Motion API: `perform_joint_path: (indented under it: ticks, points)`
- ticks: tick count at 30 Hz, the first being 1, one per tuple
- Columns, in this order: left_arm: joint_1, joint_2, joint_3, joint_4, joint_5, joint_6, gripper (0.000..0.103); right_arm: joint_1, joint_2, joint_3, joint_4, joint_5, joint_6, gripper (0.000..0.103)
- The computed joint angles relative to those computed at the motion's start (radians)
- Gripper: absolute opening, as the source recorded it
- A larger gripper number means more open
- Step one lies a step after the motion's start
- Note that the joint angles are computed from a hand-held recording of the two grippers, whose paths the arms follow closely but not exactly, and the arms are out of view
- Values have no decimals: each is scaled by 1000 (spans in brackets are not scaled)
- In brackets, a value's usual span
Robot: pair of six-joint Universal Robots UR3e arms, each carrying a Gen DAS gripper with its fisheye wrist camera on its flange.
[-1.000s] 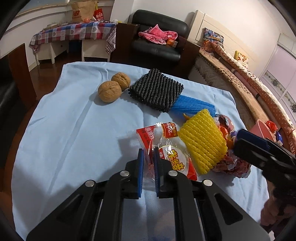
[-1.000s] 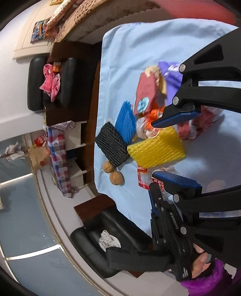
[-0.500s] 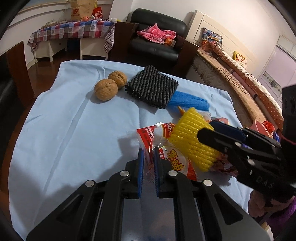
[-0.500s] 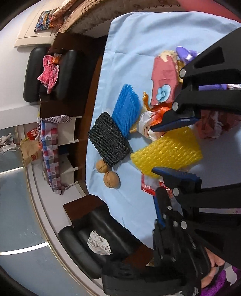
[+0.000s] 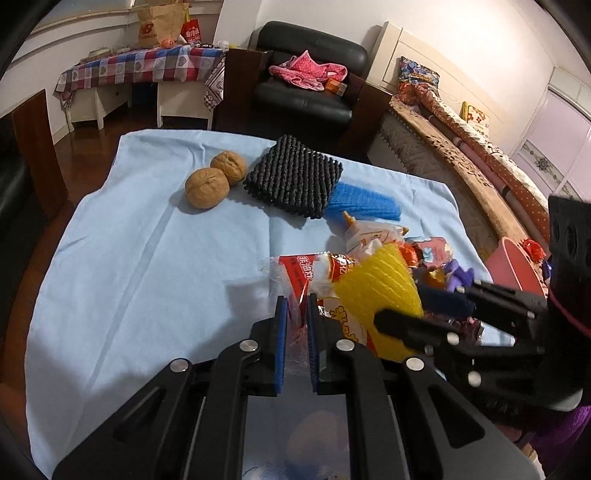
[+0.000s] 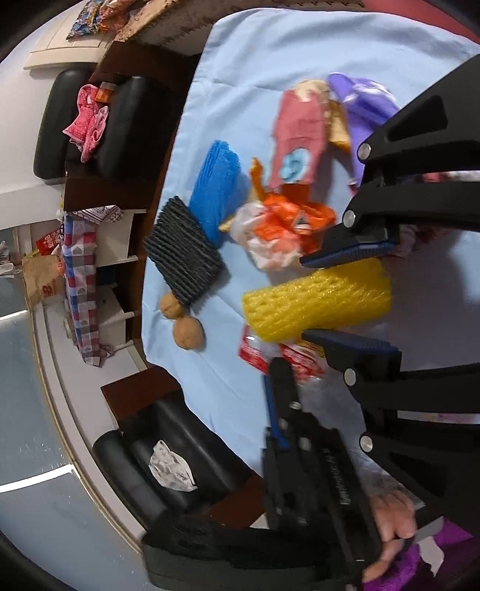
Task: Collect trash
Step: 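Grasp the yellow mesh foam sleeve with the right tool, then carry the snack bag and yellow mesh sleeve over the pink bucket with both tools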
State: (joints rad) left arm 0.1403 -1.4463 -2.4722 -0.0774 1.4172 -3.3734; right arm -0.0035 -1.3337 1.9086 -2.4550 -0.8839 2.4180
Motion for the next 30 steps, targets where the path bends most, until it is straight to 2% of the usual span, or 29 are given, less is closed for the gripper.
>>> perform_joint_path:
  ticks: [10,20,30]
  points:
    - [-70,50,36,-52,22,-11,10,-123,-179,139,131,86,-82,19]
    - [-156,59,111,-79,72,-38,10,-340,-371,214,302,206,-144,18]
    - [-313,-97,306,-78,137,-70,10,-550,-502,245,419,246,-190,18]
